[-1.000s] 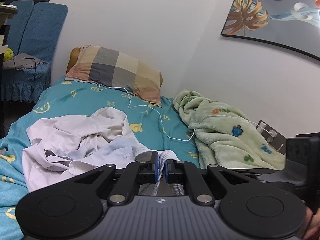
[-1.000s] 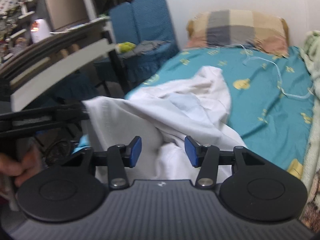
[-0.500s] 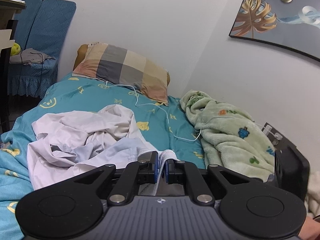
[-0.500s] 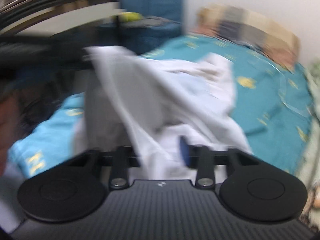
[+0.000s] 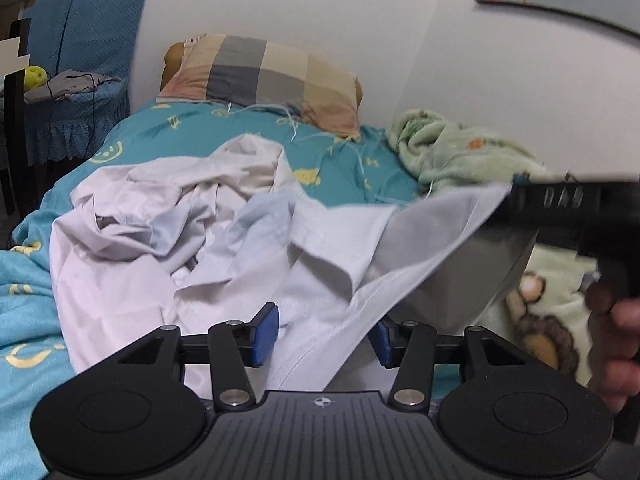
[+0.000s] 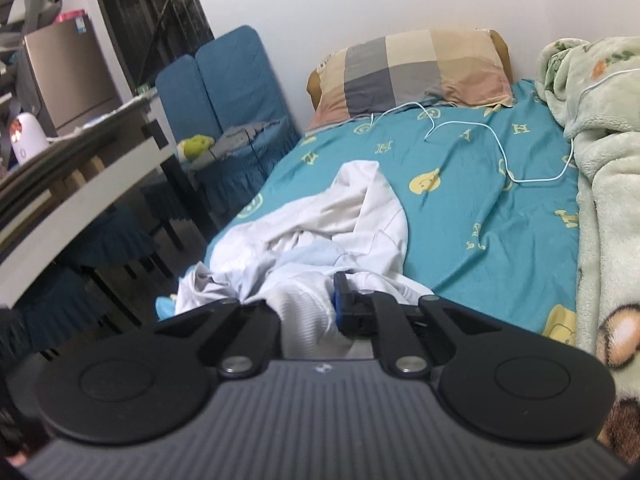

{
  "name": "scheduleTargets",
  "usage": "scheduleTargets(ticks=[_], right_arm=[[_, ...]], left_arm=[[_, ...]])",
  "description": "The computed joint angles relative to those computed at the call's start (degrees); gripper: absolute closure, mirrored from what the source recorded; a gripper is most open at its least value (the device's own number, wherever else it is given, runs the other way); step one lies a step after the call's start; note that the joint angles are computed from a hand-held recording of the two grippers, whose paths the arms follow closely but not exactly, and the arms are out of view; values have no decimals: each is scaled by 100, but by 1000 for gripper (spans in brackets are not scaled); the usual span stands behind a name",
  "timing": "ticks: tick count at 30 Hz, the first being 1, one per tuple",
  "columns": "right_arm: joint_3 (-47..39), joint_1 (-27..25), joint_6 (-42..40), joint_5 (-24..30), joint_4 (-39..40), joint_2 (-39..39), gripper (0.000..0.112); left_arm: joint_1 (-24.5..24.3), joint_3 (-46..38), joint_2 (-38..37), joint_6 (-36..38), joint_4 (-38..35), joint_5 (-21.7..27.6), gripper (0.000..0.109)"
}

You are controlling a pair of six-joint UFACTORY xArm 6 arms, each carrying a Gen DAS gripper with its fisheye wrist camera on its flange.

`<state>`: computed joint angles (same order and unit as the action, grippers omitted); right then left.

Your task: Fold clothes

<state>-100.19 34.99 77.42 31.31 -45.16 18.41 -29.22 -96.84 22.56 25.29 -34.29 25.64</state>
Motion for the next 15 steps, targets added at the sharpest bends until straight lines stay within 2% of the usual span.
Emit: scheduleTargets(ticks=[3, 7, 11, 15], right_arm=[[181, -50, 440, -110, -342, -172, 104], [443, -125, 1269, -203, -981, -441, 104], [639, -152, 2054, -55, -1647, -673, 104], [783, -134, 2547, 222, -2097, -845, 104]], left_arm=[[-56, 134, 0, -538, 768, -99, 56], [-34, 205, 32, -1717, 2036, -69, 56], [41, 250, 6, -2518, 2879, 101, 54], [100, 269, -78, -2988, 3393, 396, 54]])
